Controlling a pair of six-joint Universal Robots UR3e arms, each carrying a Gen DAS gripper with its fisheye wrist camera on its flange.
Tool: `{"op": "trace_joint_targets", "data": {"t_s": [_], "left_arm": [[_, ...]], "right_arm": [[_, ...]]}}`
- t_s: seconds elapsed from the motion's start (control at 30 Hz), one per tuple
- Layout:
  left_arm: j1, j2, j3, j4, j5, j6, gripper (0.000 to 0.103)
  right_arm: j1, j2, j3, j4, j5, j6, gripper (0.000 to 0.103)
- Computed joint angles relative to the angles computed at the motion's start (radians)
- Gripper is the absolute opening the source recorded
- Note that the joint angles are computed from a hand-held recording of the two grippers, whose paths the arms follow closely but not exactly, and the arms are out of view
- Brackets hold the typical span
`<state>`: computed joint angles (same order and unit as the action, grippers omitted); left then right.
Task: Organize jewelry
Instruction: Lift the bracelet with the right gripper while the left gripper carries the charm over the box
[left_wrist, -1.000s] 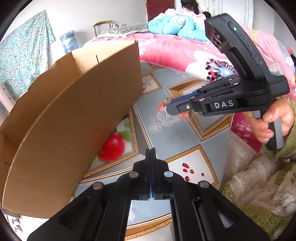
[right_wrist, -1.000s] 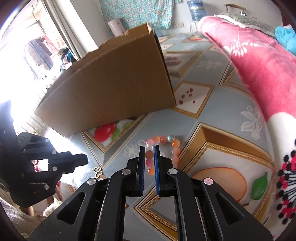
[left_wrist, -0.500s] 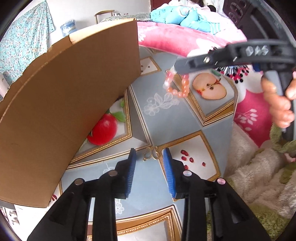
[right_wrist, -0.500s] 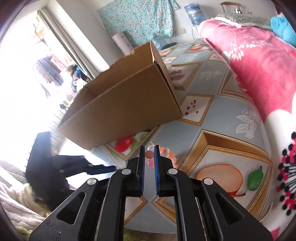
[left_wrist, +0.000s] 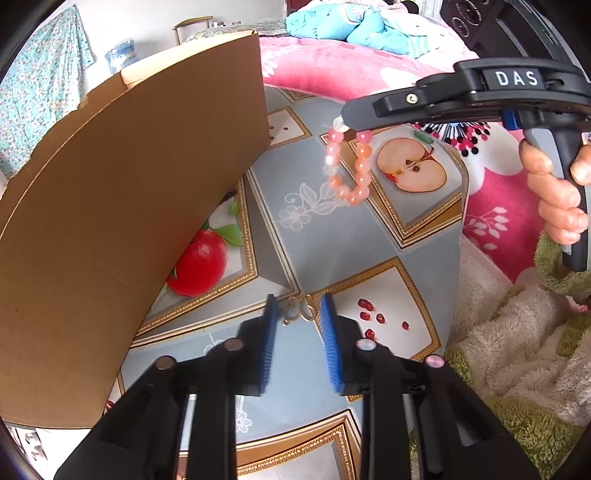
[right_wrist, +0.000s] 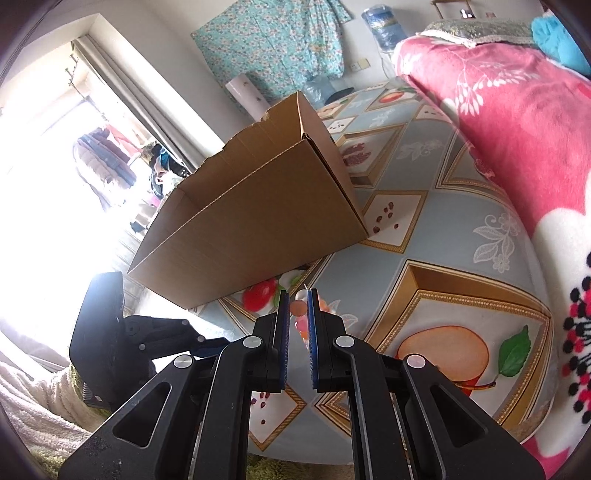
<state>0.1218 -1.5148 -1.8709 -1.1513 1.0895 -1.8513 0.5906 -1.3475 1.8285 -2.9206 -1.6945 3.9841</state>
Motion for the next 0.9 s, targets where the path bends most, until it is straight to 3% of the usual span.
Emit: {"op": "trace_joint_targets", "data": {"t_s": [0.57, 0.73, 0.9], "left_arm": [[0.01, 0.025, -0.024, 0.007, -0.015, 0.016, 0.015], [0.063, 0.055, 0.044, -0.117, -0.084, 0.028, 0.015], [0.148, 0.074, 0.212, -0.29, -0.23, 0.032, 0.015]], "right_arm": [[-0.004, -0.002, -0.012, 0.015, -0.005, -0.008, 0.007], [0.002, -0.03, -0.033, 0.03, -0.026, -0.031, 0.007], [0.003, -0.042, -0.139, 0.054, -0.049, -0.126, 0.007]]}}
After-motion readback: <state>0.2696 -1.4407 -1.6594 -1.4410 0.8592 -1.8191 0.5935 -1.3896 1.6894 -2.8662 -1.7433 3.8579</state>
